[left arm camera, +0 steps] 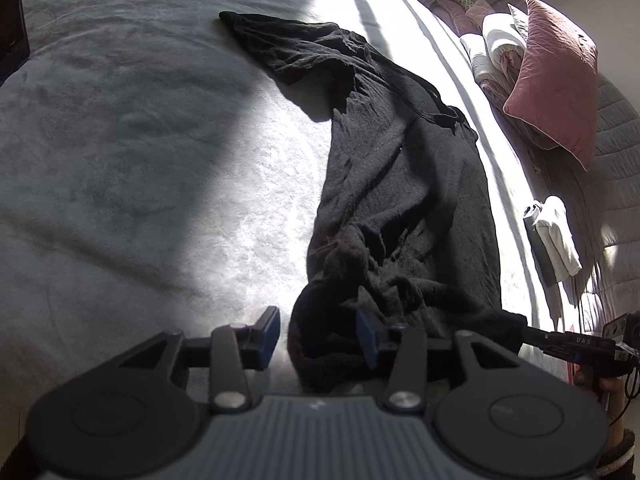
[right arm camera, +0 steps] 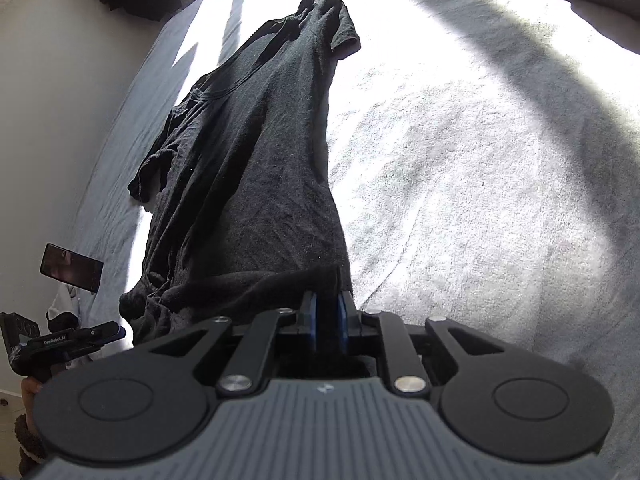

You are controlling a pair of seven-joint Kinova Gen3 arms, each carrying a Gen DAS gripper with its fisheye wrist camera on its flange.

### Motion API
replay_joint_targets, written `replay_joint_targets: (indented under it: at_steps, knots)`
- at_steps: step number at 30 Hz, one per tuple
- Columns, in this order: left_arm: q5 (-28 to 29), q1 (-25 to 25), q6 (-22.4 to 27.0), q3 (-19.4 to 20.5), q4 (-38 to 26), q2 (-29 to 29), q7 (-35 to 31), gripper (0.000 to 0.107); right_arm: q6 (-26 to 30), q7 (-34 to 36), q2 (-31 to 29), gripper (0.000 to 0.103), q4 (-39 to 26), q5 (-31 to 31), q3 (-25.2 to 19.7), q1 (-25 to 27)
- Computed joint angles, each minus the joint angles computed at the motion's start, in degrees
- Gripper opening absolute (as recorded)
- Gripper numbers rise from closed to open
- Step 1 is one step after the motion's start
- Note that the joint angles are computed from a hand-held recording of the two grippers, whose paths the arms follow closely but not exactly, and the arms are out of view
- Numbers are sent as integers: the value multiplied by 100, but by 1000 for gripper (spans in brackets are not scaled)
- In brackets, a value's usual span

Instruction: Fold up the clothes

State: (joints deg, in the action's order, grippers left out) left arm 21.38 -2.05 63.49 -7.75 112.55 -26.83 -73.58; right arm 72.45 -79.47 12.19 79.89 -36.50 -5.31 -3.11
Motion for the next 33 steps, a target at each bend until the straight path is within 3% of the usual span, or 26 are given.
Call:
replay_joint_targets:
  at_steps: [2, 3, 7, 11, 12, 13, 14, 15, 17, 25, 33]
  knots:
    - [55, 90, 170, -85, 15, -74, -94, 50, 17, 185, -135, 48, 125, -16, 10, 60]
    - [103, 110, 204, -107, 51, -91, -111, 51, -7, 278, -216, 52, 212, -16, 24, 75]
    - [297, 91, 78, -32, 288, -48, -40, 50, -5, 660, -426, 53, 502, 9, 55, 41]
    - [255, 9, -331, 348, 485, -29, 283, 48, -502, 766, -615, 53, 834, 302, 17, -248]
    - [159, 5, -345, 453, 459, -18, 382, 42, -625, 767, -639, 51, 897, 410, 1, -331]
    - [60, 4, -358, 556, 433, -6, 484, 30, -707, 758, -650, 42, 935, 545, -16, -416]
    - [-43, 6, -370, 660, 405, 8, 590, 21, -791, 737, -658, 24, 971, 691, -84, -456]
    - [-137, 34, -380, 729, 381, 18, 688, 4, -869, 725, -668, 17, 1010, 823, -47, -592]
    - [-132, 112, -278, 642, 337, -63, 776, 3, -749, 735, -658, 7, 970, 808, 23, -641]
    - [-208, 377, 371, 307, -135, -950, 804, 2, 378, 1084, -1037, 6, 658, -209, 383, -25]
    - [-145, 591, 815, 157, -301, -1457, 840, 2, 1052, 1208, -1396, 6, 450, -433, 671, 194]
